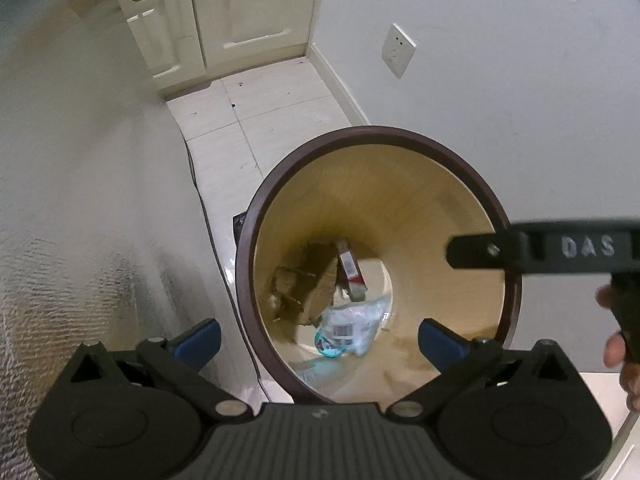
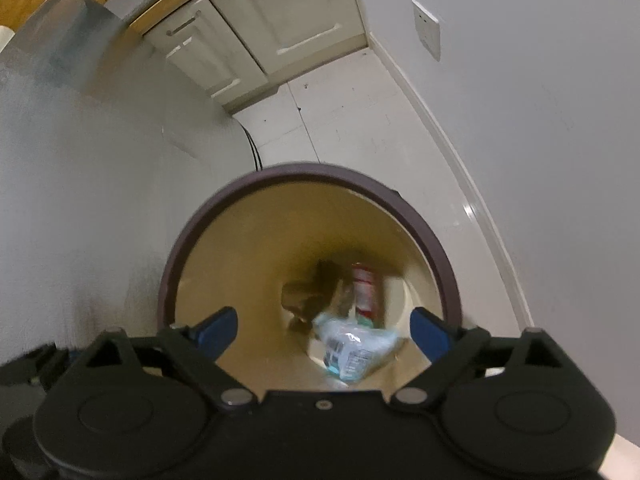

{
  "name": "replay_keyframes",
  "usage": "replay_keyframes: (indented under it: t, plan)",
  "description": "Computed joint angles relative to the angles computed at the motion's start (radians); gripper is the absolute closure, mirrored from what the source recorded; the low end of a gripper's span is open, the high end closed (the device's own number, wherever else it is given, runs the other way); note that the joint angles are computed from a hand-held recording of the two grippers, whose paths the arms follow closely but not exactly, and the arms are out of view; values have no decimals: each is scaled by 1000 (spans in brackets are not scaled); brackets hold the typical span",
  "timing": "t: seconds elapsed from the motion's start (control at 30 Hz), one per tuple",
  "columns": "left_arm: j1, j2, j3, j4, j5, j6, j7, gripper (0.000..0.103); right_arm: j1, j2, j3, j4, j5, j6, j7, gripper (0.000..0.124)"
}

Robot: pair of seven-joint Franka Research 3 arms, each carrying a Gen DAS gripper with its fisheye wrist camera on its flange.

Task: Collect trash
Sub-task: 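Open the left gripper to drop the cardboard while the right gripper drops the red packet into the bin, then lift both tools away from the bin back toward the table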

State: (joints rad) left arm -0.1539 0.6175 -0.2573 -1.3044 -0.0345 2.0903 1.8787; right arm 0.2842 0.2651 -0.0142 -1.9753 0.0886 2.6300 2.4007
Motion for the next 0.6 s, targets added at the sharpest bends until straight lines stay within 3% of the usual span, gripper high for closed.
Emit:
replay_keyframes:
  t: [0.27,0.6]
  plan:
    - [13,-62,-2,-49,-13,-5,-4,0,5,-106,9,-103,-21,1,50,26]
    - [42,-196,9,-158,-43,10,-10,0,-16,-227,40,-135,-122,-51,86,21]
